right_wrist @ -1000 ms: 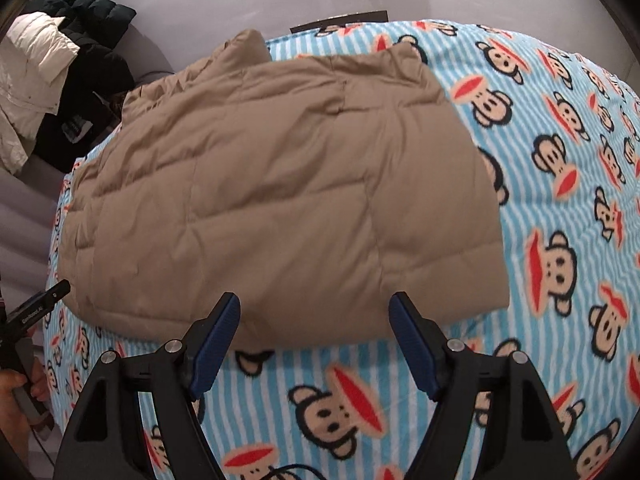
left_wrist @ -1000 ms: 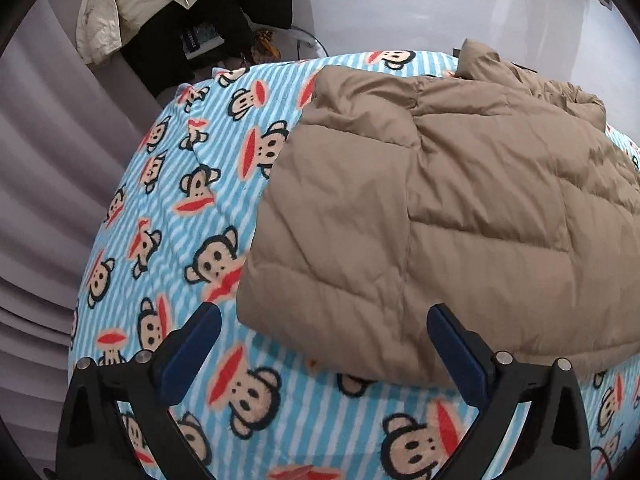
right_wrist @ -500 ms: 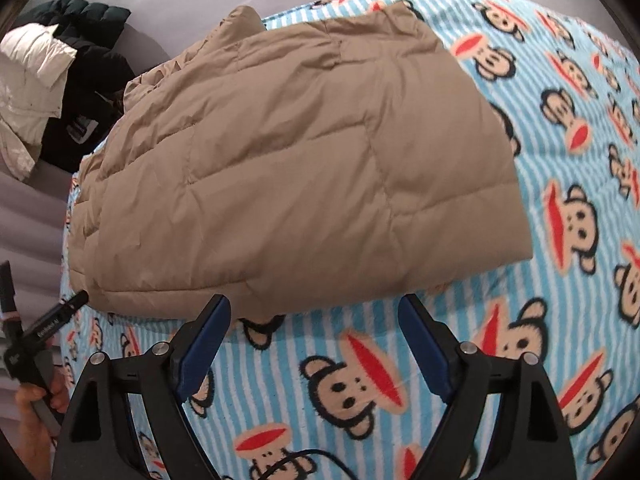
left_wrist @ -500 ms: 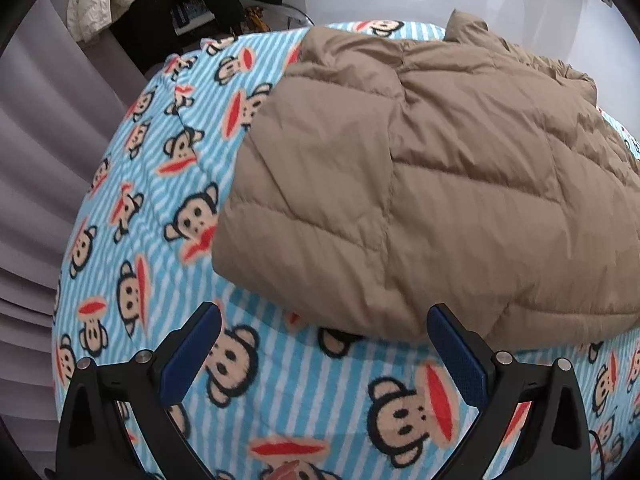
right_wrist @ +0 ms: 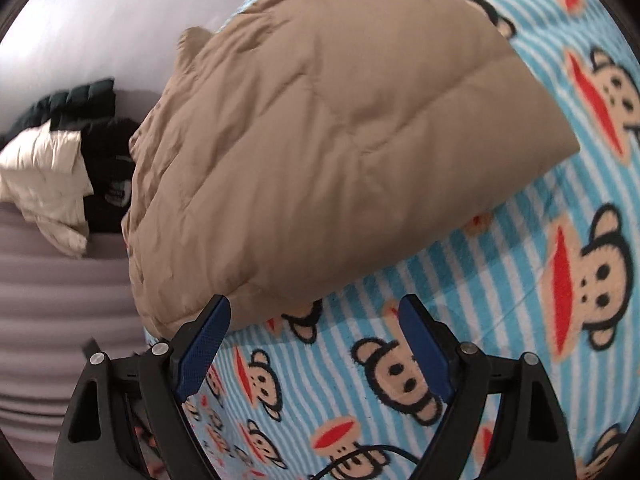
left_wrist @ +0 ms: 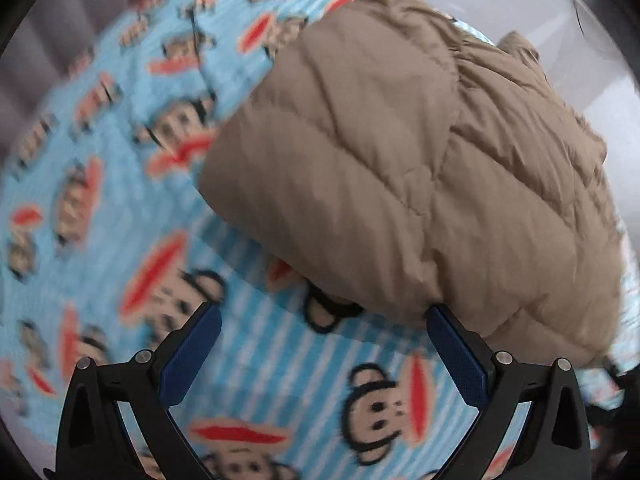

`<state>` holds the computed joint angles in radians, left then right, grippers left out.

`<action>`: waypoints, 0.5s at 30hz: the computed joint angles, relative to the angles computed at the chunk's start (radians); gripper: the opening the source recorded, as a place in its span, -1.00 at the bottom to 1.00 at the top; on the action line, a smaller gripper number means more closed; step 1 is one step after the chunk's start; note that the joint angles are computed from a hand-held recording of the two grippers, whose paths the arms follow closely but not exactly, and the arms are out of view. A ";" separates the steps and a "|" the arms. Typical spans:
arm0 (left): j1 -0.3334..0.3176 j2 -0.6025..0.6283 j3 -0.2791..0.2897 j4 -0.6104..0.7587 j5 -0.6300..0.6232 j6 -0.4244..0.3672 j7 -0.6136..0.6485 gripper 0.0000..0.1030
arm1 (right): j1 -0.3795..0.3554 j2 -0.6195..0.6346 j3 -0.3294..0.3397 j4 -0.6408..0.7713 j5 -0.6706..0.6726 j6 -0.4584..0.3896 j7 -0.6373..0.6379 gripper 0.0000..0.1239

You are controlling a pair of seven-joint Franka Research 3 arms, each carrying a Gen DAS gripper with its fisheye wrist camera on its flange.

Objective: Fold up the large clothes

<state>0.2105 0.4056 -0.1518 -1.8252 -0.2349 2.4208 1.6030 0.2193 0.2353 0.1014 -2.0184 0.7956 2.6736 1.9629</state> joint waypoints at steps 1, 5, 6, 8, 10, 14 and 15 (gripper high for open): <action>0.022 0.015 -0.018 0.014 -0.049 -0.018 0.024 1.00 | -0.003 0.001 0.004 -0.006 0.023 0.015 -0.011 0.42; 0.078 0.062 -0.070 0.037 -0.237 -0.005 0.094 1.00 | -0.027 0.036 0.044 -0.001 0.200 0.103 -0.099 0.42; 0.087 0.067 -0.081 0.037 -0.275 0.015 0.112 1.00 | -0.032 0.049 0.055 0.008 0.249 0.124 -0.126 0.42; 0.092 0.078 -0.090 0.047 -0.319 0.043 0.129 1.00 | -0.040 0.066 0.071 0.021 0.323 0.150 -0.181 0.42; 0.095 0.091 -0.097 0.062 -0.351 0.074 0.146 1.00 | -0.044 0.087 0.082 0.044 0.377 0.171 -0.233 0.42; 0.078 0.145 -0.095 0.118 -0.345 0.132 0.116 1.00 | -0.038 0.145 0.081 0.114 0.371 0.172 -0.251 0.57; 0.074 0.160 -0.095 0.133 -0.335 0.138 0.102 1.00 | -0.036 0.159 0.082 0.132 0.363 0.177 -0.250 0.66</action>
